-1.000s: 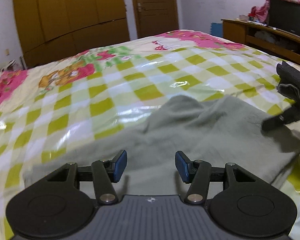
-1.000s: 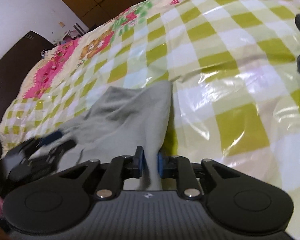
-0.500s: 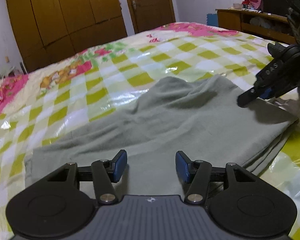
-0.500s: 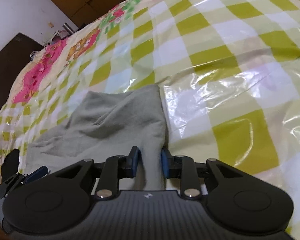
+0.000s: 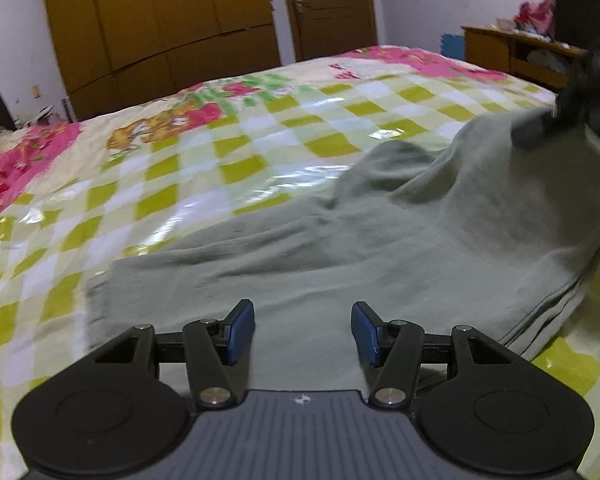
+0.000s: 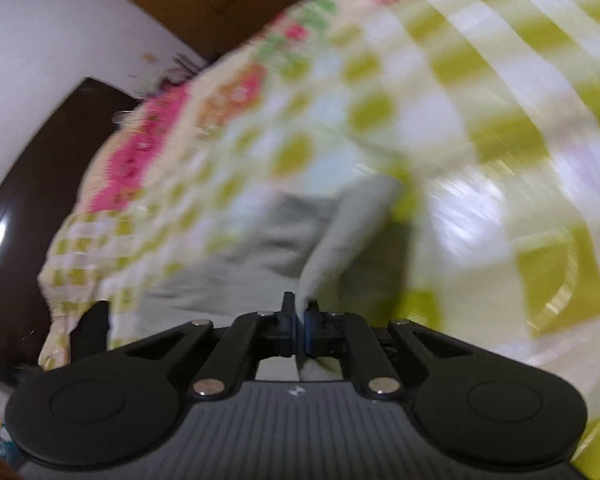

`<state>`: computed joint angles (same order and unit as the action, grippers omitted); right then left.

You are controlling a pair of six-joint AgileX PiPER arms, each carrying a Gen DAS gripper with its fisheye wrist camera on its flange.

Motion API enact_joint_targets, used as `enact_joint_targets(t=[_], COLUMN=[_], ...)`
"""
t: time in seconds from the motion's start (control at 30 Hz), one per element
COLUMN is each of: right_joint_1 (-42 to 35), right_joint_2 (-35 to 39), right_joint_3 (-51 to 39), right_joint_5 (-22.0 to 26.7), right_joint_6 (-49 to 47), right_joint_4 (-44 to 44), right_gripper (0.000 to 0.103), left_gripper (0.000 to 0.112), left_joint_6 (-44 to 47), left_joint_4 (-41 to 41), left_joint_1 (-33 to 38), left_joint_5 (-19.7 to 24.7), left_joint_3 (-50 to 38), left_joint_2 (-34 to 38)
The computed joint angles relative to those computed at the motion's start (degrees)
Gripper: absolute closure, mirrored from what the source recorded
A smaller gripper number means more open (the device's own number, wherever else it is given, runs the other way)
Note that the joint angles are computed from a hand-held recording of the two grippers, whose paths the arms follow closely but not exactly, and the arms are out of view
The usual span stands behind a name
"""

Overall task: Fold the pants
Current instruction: 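Fold the held pants edge over the stack with the right gripper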

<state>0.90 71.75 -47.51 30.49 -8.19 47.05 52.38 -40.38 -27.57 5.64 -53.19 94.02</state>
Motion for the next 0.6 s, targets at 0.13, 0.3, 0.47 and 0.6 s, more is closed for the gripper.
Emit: enact_joint_targets(t=[0.13,0.3,0.47,0.6], right_joint_1=[12.86,26.16,33.48,36.86], right_joint_2=[3.68,16.51,31.68,39.36], right_joint_3=[-12.02,-29.68,-46.03,-54.81], right_joint_5=[-2.16,0.91,8.83,13.24], right_joint_6=[16.37,29.09,31.30,35.10], right_joint_4=[-17.19,-34.80,-38.61,-41.07], right_gripper=[0.098,0.098,0.098,0.098], left_gripper=[0.047,0.047,0.047,0.047], left_joint_6=[6.83,8.89,17.31,17.70], left_joint_4=[-5.70,-7.88,-18.71,-19.49], left_joint_1=[6.75,15.20,19.77,21.56], left_joint_5=[3.10,9.88,14.96,17.96], left_joint_3=[1.91,2.59,2.25,1.69], left_joint_2=[-3.38,-4.79,-3.93,-3.11])
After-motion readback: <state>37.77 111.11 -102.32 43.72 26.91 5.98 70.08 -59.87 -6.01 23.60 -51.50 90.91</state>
